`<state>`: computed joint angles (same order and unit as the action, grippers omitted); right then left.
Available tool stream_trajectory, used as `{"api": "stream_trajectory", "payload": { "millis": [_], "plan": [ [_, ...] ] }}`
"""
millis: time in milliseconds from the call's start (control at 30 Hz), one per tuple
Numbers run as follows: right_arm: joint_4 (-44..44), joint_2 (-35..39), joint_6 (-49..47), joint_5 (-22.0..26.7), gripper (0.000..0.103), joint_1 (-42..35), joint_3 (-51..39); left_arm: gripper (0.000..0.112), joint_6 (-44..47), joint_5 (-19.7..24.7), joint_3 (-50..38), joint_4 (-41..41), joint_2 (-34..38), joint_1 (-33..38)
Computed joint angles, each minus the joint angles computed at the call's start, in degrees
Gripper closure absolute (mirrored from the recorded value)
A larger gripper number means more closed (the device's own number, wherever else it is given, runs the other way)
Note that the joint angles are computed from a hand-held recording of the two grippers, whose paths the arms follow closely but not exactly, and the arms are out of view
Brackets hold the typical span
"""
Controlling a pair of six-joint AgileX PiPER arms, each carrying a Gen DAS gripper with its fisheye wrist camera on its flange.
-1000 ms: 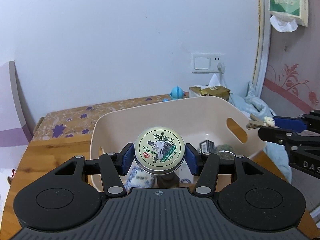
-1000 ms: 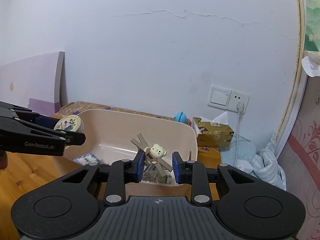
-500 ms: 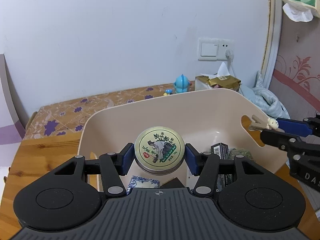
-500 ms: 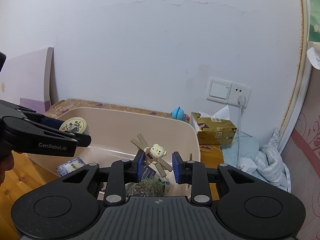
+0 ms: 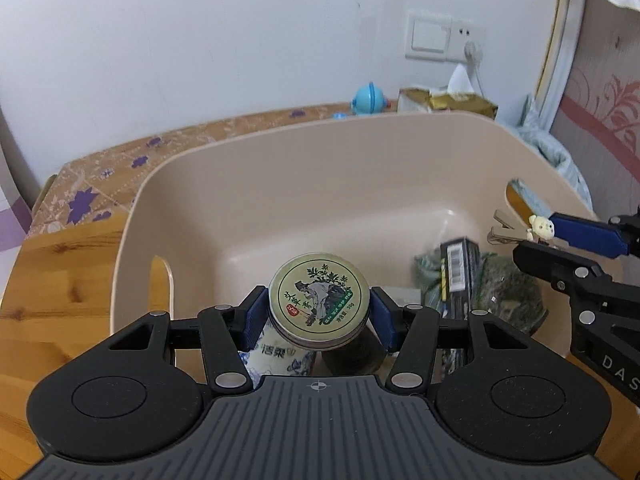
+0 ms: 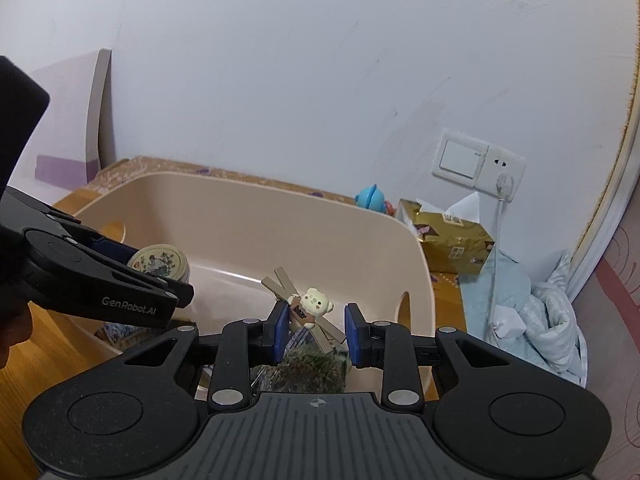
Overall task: Organize objects
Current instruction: 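Lift the round tin and bear figure with both tools over the basket, then open both tools to drop the tin and bear figure into the basket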
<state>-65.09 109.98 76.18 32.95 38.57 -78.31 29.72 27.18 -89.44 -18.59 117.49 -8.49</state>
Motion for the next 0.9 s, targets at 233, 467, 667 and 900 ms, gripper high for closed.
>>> {"api": "stream_trajectory", "payload": {
  "millis": [233,467,667,900],
  "plan": [
    [3.15,0.53,-2.43,-1.55,0.074,-1.0,-0.17,0.056,-3.26,2.81,-1.51,3.98,0.95,-0.5],
    [3.1,-0.36,-0.96,-0.96,0.062,-0.82,0.56,0.037,-2.47,-1.44,2.45,3.56,-2.24,-0.76],
    [0.9,-2.41,2.14,-0.68,0.048,-0.31,2.87,0.028,-1.21,-2.16,4.67,1.5,-4.52,-0.21],
    [-2.08,-5.25,6.4,0.12,0.027,0.68,5.75,0.026,0.34,-2.73,7.21,-0.24,-6.79,0.14]
  ]
}}
